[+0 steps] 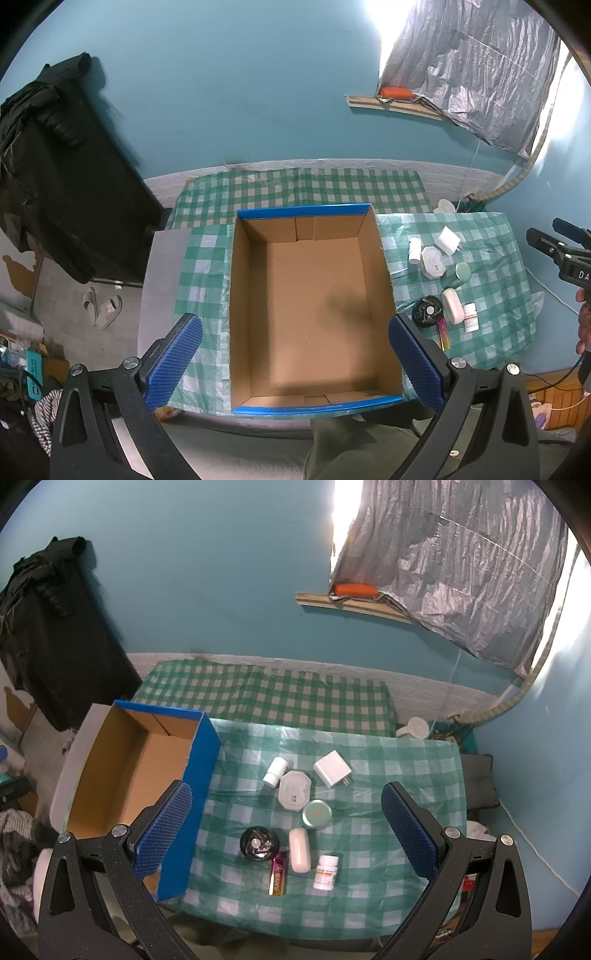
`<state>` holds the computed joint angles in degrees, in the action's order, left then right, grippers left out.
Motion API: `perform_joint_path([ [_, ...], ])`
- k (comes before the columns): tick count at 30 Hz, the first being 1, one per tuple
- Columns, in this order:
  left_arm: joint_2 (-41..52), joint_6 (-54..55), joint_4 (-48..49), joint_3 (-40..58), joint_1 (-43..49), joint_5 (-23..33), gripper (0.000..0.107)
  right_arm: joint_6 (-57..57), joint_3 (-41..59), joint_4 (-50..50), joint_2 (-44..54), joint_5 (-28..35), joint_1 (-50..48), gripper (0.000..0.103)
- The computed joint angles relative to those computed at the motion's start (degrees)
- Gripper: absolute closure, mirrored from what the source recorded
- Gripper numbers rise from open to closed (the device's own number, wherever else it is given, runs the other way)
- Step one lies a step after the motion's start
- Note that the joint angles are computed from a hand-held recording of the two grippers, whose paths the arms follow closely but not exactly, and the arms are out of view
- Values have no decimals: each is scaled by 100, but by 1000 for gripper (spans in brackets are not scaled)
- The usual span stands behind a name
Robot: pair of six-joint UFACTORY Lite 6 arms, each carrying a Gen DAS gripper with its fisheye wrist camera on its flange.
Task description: Organize rigid objects
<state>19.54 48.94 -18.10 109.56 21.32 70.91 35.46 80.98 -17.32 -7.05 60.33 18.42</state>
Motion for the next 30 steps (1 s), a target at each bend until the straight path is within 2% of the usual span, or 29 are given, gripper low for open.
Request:
perform_joint_path([
  [16, -24, -55, 21, -10, 0, 68, 5, -7, -15, 41, 44, -41, -3, 1],
  [19, 51, 34, 9, -53, 39, 105, 5, -362, -209, 380, 7, -204, -214, 1],
  [30, 569, 194, 406, -498, 192, -516, 8, -1759, -1195, 1407, 65, -783, -1529, 1],
])
